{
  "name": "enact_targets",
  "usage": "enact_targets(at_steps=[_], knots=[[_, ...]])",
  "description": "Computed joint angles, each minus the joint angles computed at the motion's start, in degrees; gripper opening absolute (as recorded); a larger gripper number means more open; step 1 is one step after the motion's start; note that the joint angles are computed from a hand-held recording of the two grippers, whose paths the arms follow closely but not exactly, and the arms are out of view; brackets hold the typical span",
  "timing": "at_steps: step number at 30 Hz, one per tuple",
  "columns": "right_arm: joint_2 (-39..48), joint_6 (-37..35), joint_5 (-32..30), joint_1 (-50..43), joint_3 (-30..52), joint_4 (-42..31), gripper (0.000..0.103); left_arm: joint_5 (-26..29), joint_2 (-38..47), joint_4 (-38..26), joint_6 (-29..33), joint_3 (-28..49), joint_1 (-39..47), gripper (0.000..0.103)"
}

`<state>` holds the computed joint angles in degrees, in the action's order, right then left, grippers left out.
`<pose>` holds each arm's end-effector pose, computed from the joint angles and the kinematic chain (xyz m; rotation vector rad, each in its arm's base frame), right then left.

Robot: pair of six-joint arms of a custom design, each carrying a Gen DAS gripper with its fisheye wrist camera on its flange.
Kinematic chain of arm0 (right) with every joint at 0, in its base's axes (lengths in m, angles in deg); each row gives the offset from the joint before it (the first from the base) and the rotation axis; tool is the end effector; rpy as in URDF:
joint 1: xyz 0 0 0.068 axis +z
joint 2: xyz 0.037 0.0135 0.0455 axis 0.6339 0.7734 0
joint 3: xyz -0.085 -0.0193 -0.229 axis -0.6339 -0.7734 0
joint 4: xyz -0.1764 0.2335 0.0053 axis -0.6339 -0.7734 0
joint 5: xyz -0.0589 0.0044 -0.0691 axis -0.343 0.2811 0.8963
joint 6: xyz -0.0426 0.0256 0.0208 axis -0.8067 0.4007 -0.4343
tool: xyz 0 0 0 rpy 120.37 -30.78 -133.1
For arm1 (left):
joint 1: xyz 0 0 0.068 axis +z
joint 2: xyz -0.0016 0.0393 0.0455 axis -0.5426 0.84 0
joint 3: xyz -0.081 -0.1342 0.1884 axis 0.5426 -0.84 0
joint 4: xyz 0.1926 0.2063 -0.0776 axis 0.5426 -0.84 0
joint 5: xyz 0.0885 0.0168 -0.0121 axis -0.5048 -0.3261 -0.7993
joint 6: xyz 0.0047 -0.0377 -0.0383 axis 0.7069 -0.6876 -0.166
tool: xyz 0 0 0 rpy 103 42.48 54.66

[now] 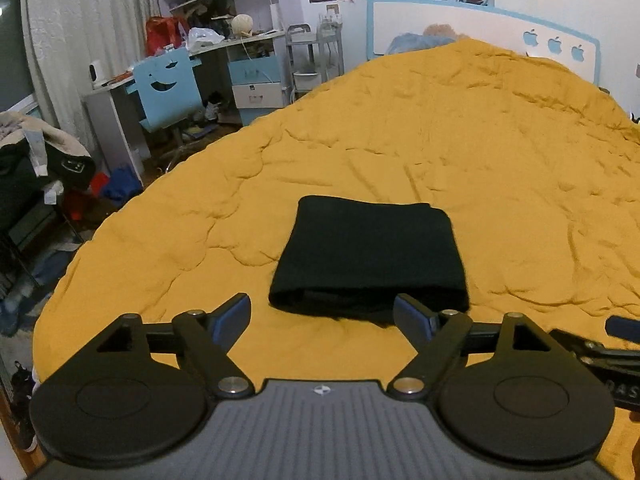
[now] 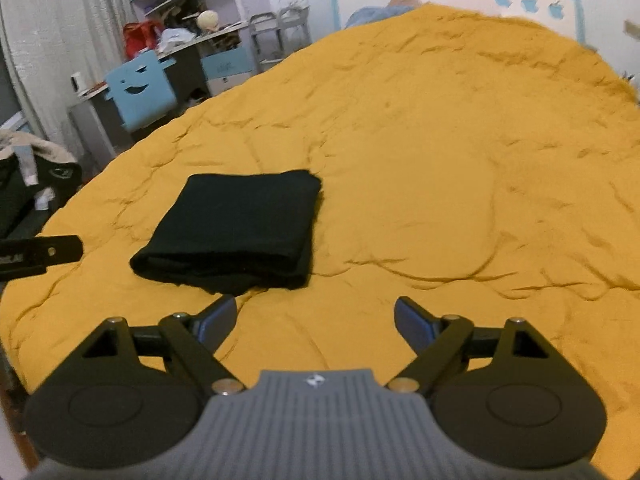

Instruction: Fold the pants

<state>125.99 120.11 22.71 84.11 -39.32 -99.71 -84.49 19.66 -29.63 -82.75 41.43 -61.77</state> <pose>0.1537 0.1240 0.2701 0.4929 2.3031 0.0700 0.2754 -0.1447 0.2909 0.4937 2.2837 -0.0353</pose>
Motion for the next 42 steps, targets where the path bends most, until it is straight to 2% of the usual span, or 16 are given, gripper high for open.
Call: enact_targets(at_steps=[6,10,42], knots=[[5.21,12.25,7.39,8.24,8.74,-12.72,0.082,-6.10,-0.54,-4.95,-1.63,0.72,-4.80,0.095],[6.26,17.65,8.34,11.17,10.73,-17.05,0.082,-6.98,-2.07,-5.60,-1.48,-0.34,-6.93,0.095],[2.24,23.54,8.07,13.59,9.34,-22.27,0.082,-9.91,-4.32,-6.85,-3.12,-2.08,-12.43,0.095]])
